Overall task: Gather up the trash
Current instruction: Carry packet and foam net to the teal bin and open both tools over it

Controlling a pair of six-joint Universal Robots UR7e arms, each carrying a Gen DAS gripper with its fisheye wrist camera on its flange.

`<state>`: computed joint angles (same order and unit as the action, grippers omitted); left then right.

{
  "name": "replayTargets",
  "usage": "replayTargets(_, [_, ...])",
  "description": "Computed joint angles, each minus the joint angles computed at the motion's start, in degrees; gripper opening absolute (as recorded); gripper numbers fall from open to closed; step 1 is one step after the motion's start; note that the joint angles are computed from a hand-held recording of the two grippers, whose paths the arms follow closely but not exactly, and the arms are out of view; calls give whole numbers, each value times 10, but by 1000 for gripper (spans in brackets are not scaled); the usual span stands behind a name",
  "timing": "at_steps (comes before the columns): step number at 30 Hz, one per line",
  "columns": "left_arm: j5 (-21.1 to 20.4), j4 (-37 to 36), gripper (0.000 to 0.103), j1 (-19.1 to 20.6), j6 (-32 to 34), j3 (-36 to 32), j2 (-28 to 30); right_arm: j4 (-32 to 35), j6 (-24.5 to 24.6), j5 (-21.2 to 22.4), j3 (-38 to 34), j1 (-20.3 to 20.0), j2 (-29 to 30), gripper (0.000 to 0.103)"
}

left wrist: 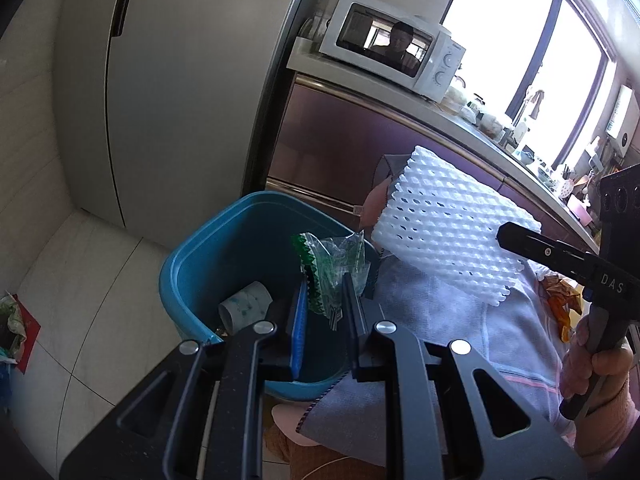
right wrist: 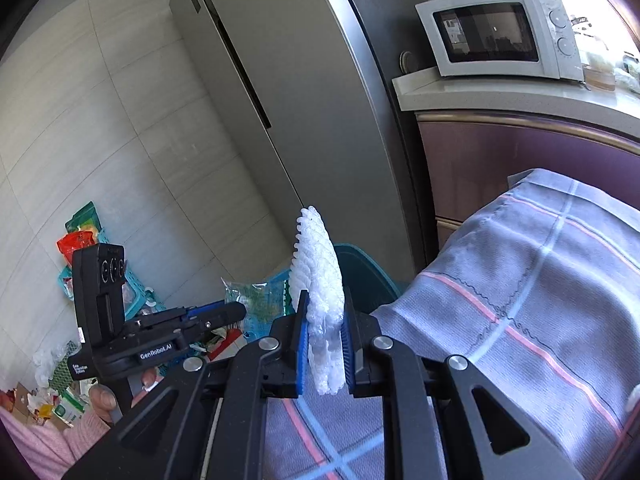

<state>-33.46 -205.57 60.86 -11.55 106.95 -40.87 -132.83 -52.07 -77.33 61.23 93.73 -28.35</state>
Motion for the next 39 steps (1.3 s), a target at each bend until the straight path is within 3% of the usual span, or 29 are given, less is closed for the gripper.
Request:
replayTargets(14, [-7, 72, 20, 37, -40, -36, 18, 6, 26, -59, -60, 25, 66, 14])
replayTargets(23, [-25, 99, 25, 59, -59, -62, 31, 32, 54, -72, -113, 33, 108, 14])
replayTargets(26, [-28, 110, 25, 66, -69, -69, 36, 40, 62, -74, -121, 33, 114, 18])
replayTargets(30, [-31, 112, 25, 70, -73, -75, 41, 37, 67, -75, -121, 33, 116, 33])
replayTargets(39, [-23, 80, 27, 58, -60, -67, 42, 36, 62, -68, -107, 26, 101, 33])
